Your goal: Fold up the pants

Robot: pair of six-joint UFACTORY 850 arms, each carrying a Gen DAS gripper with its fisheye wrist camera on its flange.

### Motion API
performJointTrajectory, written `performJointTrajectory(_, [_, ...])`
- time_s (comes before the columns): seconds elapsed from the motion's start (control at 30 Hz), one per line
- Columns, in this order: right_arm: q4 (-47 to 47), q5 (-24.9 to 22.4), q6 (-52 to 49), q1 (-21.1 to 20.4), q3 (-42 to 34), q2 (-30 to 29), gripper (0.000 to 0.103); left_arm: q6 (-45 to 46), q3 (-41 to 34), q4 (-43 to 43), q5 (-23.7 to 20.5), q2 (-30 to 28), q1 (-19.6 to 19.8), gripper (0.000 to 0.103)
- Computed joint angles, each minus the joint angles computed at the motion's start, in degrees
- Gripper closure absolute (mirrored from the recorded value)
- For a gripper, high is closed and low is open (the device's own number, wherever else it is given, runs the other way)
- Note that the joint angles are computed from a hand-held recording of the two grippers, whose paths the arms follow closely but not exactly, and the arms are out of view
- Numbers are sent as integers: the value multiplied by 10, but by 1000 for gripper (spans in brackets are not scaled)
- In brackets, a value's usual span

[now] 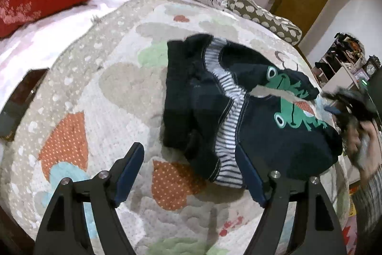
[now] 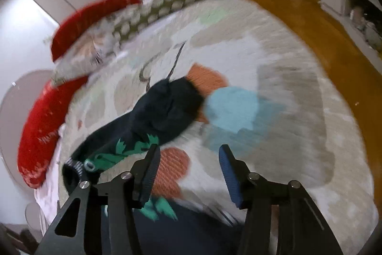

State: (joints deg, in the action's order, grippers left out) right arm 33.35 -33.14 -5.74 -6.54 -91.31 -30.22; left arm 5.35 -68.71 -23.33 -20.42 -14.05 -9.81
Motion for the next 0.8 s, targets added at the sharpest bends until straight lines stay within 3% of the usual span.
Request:
performJointTrajectory(0.17, [-109, -17, 178, 22, -142, -115, 46, 10, 3, -14, -1, -7, 3, 25])
performJointTrajectory(0.23, [-170, -17, 231, 31, -165, -133, 45, 11, 2, -17, -4, -10, 3, 25])
performJointTrajectory(0.27, [-193, -16, 239, 35, -171, -136, 50, 12, 1, -19, -7, -11, 4, 25])
performJointTrajectory(0.3, [-191, -13, 223, 36, -166, -131, 87, 12, 1, -21, -7, -12, 4, 25])
performJointTrajectory(0.33, [-166, -12, 183, 36, -162, -124, 91, 11, 1, -22, -8, -13, 3, 25])
performJointTrajectory(0.47, [-159, 21, 163, 27, -98, -67, 91, 25, 3, -41, -13, -9, -1, 25])
performJointTrajectory(0.7, [-113, 35, 145, -8, -8, -8, 91, 36, 13, -39, -17, 9, -15, 25])
performJointTrajectory(0.77, [-88, 32, 135, -18, 9, -3, 87, 37, 18, -40, -16, 16, -16, 25])
performJointTrajectory(0.8, [-75, 30, 136, -23, 22, 1, 79, 31, 20, -34, -16, 19, -17, 25])
